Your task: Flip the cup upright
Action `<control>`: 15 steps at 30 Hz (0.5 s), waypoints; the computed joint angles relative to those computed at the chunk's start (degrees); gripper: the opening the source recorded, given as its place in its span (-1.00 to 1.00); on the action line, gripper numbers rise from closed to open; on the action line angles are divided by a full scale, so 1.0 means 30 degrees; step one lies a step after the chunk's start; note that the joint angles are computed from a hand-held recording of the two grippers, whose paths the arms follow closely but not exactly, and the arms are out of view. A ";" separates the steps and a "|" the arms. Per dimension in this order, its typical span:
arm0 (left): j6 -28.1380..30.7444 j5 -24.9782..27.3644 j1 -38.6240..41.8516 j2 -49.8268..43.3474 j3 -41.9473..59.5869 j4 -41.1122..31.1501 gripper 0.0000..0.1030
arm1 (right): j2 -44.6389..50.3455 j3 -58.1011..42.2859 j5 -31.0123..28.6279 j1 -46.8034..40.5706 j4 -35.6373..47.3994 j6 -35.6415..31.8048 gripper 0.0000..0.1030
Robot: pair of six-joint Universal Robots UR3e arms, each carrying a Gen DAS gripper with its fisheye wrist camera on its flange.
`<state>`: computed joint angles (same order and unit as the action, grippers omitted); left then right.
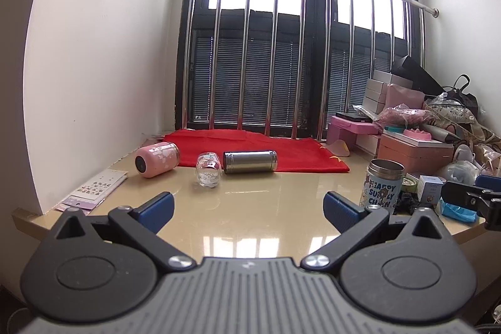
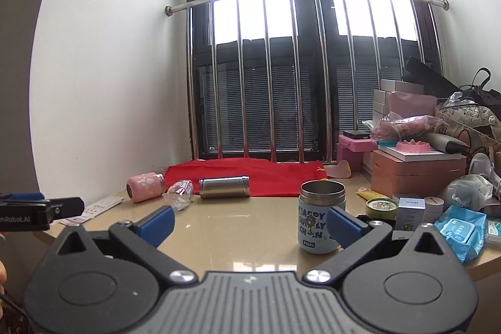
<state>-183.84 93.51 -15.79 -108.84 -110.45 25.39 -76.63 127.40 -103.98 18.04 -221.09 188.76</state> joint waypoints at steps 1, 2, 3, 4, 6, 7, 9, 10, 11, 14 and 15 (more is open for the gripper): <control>0.0010 0.0000 0.0001 0.0012 0.0001 -0.0051 1.00 | -0.0060 -0.0027 0.0094 -0.0028 0.0139 -0.0021 1.00; 0.0017 -0.0024 0.0035 0.0052 -0.0070 -0.0053 1.00 | -0.0058 -0.0031 0.0085 -0.0011 0.0156 -0.0017 1.00; 0.0009 -0.0084 0.0073 0.0062 -0.0103 -0.0062 1.00 | -0.0008 -0.0086 0.0043 0.0036 0.0192 0.0024 1.00; 0.0001 -0.0168 0.0126 0.0088 -0.0124 -0.0091 1.00 | -0.0020 -0.0077 0.0077 0.0020 0.0221 0.0058 1.00; -0.0033 -0.0176 0.0126 0.0148 -0.0185 -0.0113 1.00 | -0.0020 -0.0105 0.0096 0.0013 0.0318 0.0094 1.00; -0.0032 -0.0225 0.0149 0.0157 -0.0199 -0.0101 1.00 | -0.0024 -0.0106 0.0098 0.0013 0.0352 0.0097 1.00; -0.0044 -0.0221 0.0162 0.0164 -0.0217 -0.0106 1.00 | -0.0017 -0.0113 0.0139 -0.0011 0.0401 0.0123 1.00; -0.0050 -0.0226 0.0174 0.0174 -0.0218 -0.0129 1.00 | 0.0000 -0.0123 0.0130 -0.0012 0.0411 0.0134 1.00; -0.0058 -0.0255 0.0198 0.0188 -0.0229 -0.0139 1.00 | -0.0016 -0.0107 0.0157 -0.0029 0.0415 0.0140 1.00; -0.0064 -0.0292 0.0220 0.0215 -0.0269 -0.0130 1.00 | -0.0028 -0.0092 0.0164 -0.0045 0.0412 0.0136 1.00; -0.0071 -0.0305 0.0220 0.0209 -0.0227 -0.0182 1.00 | -0.0040 -0.0082 0.0179 -0.0055 0.0422 0.0138 1.00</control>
<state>-184.06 92.59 -15.12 -108.22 -111.13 24.84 -76.75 127.15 -103.44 17.88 -219.82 189.18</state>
